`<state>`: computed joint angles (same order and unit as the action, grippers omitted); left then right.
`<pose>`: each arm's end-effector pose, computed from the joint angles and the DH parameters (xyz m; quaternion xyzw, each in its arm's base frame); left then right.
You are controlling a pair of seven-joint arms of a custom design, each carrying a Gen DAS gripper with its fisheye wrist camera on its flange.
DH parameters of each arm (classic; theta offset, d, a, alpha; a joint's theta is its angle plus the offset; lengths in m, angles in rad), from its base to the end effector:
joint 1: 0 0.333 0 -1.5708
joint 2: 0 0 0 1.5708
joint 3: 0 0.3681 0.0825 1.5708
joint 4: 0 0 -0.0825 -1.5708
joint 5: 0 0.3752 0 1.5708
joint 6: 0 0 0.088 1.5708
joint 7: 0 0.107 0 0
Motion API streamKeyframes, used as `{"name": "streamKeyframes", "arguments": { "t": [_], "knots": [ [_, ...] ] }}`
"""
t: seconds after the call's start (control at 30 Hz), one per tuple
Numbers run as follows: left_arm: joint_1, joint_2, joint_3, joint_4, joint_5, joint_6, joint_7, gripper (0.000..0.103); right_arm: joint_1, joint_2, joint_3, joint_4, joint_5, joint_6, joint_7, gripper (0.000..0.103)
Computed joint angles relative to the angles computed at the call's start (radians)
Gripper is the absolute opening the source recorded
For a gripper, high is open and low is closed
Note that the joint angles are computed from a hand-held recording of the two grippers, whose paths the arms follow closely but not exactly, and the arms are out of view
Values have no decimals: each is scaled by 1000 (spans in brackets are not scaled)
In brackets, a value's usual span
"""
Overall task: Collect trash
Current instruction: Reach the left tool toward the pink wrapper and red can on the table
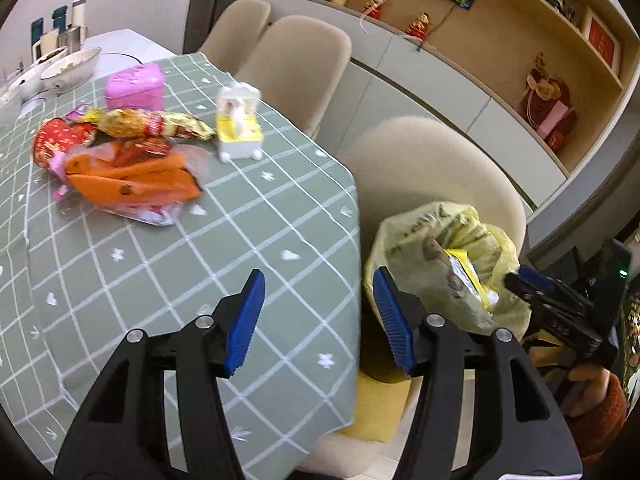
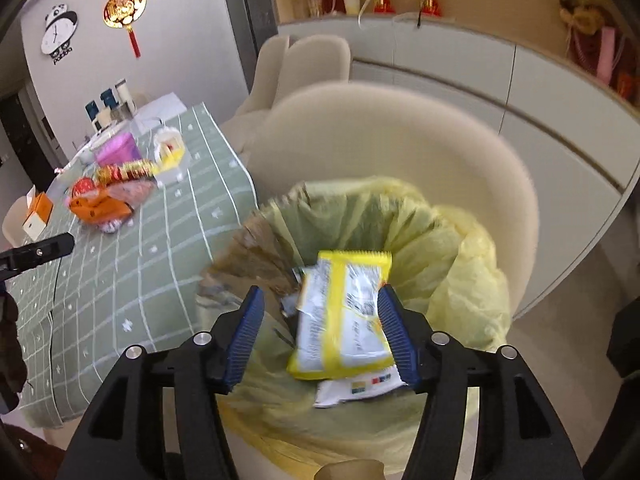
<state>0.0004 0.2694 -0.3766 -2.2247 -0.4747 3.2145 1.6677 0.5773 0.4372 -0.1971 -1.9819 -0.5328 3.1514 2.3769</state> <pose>0.5755 -0.1658 0.3938 -0.6808 0.6392 -0.3383 0.1161 0.5967 0.3043 0.3768 -0.7093 0.6046 -0.1894 0.3089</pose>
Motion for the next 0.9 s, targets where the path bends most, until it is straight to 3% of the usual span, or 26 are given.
{"name": "streamKeyframes", "arguments": {
  "t": [0.07,0.17,0.2,0.27,0.4,0.57,0.7,0.77,0.9],
  "knots": [
    [98,-3,-79,-12,-24,16,35,53,67,-7,-60,9,-22,17,43,56],
    [258,-3,-211,-32,-44,44,85,53,-1,-4,58,53,46,-20,-36,56],
    [325,-2,-263,-39,-46,52,97,53,8,6,62,84,15,-42,-13,56],
    [442,3,-349,-53,-29,70,113,53,78,29,2,131,-19,-59,31,56],
    [639,12,-455,-83,37,97,102,53,106,97,18,258,-37,-109,63,56],
    [812,58,-493,-59,123,80,77,57,103,193,77,424,-38,-187,63,56],
    [886,142,-493,15,205,61,96,58,117,277,96,564,-26,-243,54,56],
    [885,187,-471,62,234,46,117,58,110,330,125,649,-9,-269,20,56],
    [778,259,-342,201,226,-20,152,58,94,466,214,883,74,-398,-122,56]
  ]
}}
